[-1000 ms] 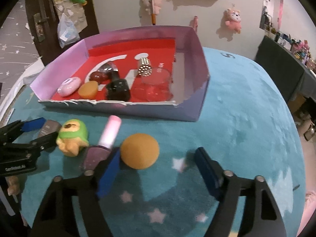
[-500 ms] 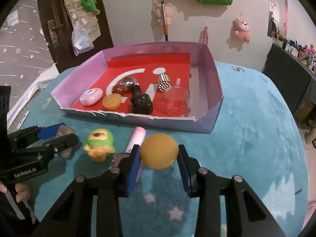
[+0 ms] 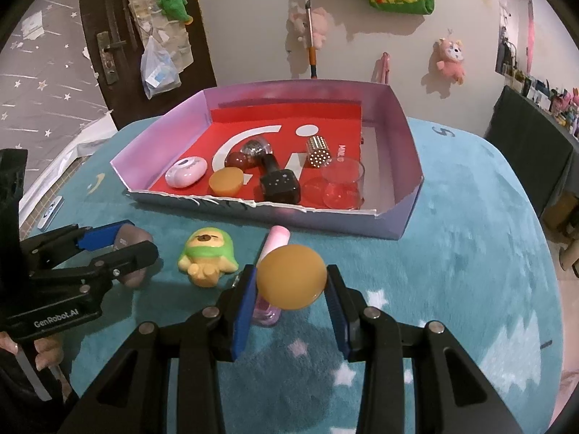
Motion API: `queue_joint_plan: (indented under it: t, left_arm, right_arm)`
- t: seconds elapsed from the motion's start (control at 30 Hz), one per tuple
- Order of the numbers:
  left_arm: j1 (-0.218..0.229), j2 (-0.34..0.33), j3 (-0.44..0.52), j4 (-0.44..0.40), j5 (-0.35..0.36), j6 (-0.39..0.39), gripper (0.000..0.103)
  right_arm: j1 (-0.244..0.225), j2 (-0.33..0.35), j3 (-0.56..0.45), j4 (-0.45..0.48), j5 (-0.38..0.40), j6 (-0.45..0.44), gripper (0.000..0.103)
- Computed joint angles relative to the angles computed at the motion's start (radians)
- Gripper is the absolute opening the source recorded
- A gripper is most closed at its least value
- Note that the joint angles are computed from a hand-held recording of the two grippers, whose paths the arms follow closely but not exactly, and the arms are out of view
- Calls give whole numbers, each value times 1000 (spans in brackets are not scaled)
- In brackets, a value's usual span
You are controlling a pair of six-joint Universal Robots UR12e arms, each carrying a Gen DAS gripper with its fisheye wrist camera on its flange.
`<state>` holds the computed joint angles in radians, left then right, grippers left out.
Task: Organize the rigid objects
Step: 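Carry the compact with the left tool into the box while the right tool carries the sponge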
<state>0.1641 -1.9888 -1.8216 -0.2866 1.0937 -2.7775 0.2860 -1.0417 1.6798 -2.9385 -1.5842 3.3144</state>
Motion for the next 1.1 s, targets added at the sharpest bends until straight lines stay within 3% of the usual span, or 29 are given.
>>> queue_joint_plan:
  t: [0.4,0.53,0.77,0.97,1.1]
  left_arm:
    - [-7,-4,63,20,-12,3,49]
    - [-7,-28,129,-25,-14,3,49]
    - [-36,-108,303,-199,41,56,49]
    - [-57,-179,429,-372,103,80,49]
    - [-65,-211,479,-418,151,85,49]
  right_arm:
    - [-18,1,-20,-32,23,13,40]
    - [-30,6,-57,-25,26,-3,40]
    - [-46,57,-192,107,7,-62,40]
    - [-59,123,-331,294,-24,-105,40]
    - [-62,156,-404,413,-38,-150,40]
